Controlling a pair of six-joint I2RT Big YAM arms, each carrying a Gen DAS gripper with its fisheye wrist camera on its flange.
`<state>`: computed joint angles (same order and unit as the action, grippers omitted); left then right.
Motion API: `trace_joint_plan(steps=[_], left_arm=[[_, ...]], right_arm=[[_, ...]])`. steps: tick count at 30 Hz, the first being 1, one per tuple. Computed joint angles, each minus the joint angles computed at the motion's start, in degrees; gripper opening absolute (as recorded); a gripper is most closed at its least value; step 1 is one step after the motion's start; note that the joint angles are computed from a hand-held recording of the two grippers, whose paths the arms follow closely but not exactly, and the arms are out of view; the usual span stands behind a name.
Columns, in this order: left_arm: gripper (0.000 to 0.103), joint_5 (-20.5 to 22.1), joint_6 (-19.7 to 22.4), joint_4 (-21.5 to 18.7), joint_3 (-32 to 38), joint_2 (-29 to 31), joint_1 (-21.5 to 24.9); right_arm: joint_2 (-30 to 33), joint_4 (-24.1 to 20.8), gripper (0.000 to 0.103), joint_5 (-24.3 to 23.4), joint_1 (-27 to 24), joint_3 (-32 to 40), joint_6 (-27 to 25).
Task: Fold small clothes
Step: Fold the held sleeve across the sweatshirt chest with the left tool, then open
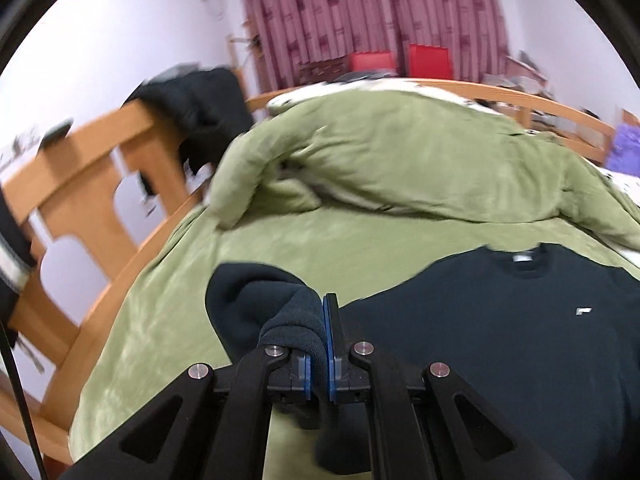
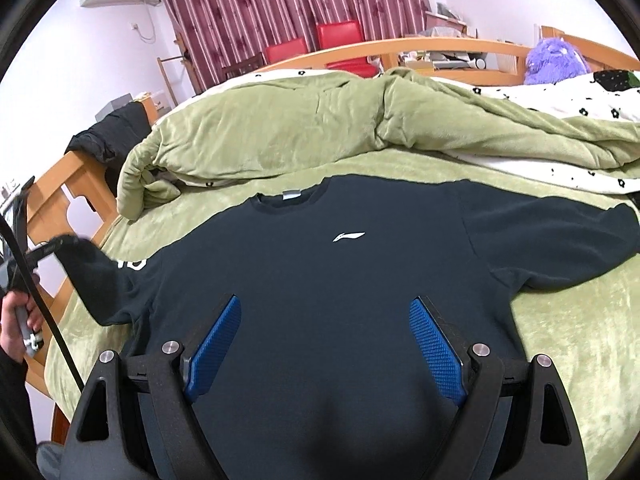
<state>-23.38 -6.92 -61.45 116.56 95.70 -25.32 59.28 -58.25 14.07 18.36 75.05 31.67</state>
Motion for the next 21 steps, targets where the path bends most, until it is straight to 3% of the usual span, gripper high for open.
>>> trace_joint_plan(steps=[4, 8, 12, 14, 18, 21], left_arm=[[0.006, -2.19, -0.95, -1.28, 5.18, 3.53, -5.64], [0.006, -2.08, -2.87, -3.02, 10.38, 8.55, -10.77], [0.006, 0.0, -4.59, -5.53, 15.18, 14.25, -14.75], [0.006, 0.5, -5.41, -5.98, 15.83, 15.99, -16.14], [0.006, -0.08, -5.85, -7.07, 16.78, 19.75, -19.02], [0.009, 0.41, -6.27, -7.16, 15.74, 20.47, -19.88]], right_arm=[[-3.56, 0.95, 0.086, -2.94, -3.15, -2.38, 0.33], [-6.78, 1.29, 0.086, -9.76, -8.75, -5.63, 2.19], [-8.58, -0.04, 0.086, -8.71, -11.37, -7.16, 1.92], [-9.27, -0.5, 0.086, -8.36, -12.26, -7.58, 0.92], [-10.66, -0.37, 0.086, -12.13, -14.29, -8.08, 0.45], [-11.0, -0.56, 0.086, -11.02, -13.58, -7.67, -0.46]])
